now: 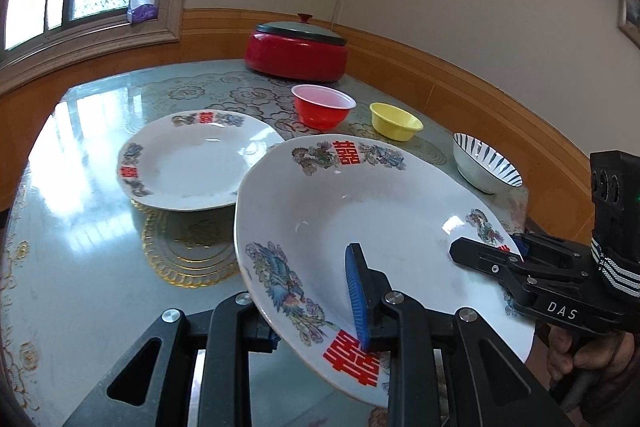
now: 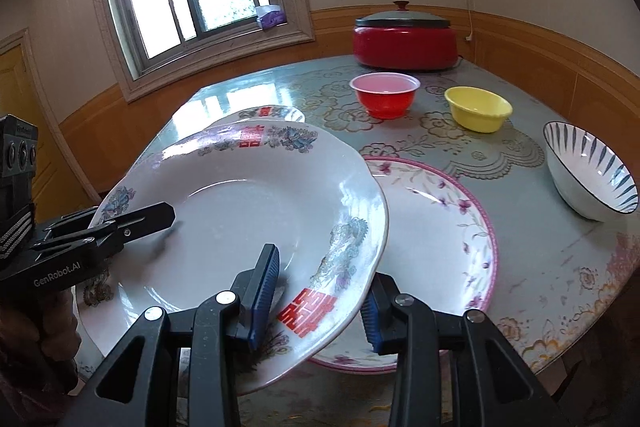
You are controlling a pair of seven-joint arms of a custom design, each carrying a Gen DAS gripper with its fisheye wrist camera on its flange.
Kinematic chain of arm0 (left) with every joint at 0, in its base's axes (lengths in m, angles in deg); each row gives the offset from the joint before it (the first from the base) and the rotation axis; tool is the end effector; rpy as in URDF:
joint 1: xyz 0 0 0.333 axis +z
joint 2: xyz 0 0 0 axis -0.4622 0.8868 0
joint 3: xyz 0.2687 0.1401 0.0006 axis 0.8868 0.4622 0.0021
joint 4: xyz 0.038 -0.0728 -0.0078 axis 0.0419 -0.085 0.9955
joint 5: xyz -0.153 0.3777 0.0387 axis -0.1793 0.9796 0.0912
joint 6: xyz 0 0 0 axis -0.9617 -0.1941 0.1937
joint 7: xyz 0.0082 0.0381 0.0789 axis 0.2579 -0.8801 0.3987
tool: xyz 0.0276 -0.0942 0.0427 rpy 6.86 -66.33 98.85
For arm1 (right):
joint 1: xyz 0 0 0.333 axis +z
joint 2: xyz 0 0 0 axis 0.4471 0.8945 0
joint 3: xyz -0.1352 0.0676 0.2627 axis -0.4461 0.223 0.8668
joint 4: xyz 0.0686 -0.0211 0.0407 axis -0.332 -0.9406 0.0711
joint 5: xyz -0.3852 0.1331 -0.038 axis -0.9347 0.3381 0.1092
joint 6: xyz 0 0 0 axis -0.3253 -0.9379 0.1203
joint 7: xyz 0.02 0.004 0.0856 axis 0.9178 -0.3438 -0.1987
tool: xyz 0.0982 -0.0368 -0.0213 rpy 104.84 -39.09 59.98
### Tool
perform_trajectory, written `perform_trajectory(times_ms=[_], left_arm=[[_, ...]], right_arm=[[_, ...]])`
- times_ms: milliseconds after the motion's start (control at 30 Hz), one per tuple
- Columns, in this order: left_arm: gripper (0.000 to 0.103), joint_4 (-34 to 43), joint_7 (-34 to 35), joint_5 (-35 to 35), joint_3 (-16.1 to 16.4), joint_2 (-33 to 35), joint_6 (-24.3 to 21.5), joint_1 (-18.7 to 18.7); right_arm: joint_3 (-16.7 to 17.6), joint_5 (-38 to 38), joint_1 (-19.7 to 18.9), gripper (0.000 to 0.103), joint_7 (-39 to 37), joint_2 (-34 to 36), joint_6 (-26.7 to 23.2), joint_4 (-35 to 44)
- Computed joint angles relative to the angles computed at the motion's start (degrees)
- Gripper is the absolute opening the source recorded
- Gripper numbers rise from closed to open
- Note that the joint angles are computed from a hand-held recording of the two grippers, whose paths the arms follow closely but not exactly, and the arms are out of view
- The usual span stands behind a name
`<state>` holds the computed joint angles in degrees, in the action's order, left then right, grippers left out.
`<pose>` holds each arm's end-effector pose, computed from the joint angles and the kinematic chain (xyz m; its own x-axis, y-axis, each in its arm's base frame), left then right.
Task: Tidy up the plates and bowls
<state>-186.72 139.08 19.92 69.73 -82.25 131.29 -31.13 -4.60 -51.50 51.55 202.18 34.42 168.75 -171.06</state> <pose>0.6122 -0.1554 0.4371 -0.4984 -0.8359 0.2300 -0.6371 0.1732 -0.7511 0.5239 0.3310 0.4535 0.0849 -0.9859 -0.1445 -0.6757 0.0496 -0.7355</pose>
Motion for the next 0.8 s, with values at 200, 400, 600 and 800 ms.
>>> perform_trajectory(times_ms=[200,400,600,800], left_arm=[[0.027,4.31,-7.49,7.03,-1.79,4.95,0.22,-1.55],[0.028,7.07,-16.76,17.06,-3.55,8.48,0.54,-1.78],[0.029,9.17,-27.01,26.92,-3.90,11.01,0.00,-1.84],[0.030,9.53,-32.00,32.14,-5.32,11.88,0.05,-0.18]], right_arm=[[-0.33,3.90,-2.75,0.037,-4.18,-2.29,0.38,-3.74],[-0.08,10.00,-5.14,0.037,-10.05,-2.76,1.70,-6.03],[-0.17,12.52,-5.76,0.037,-12.49,-2.33,1.76,-6.09],[-0.28,12.07,-5.39,0.037,-13.02,-1.87,-0.41,-4.95]])
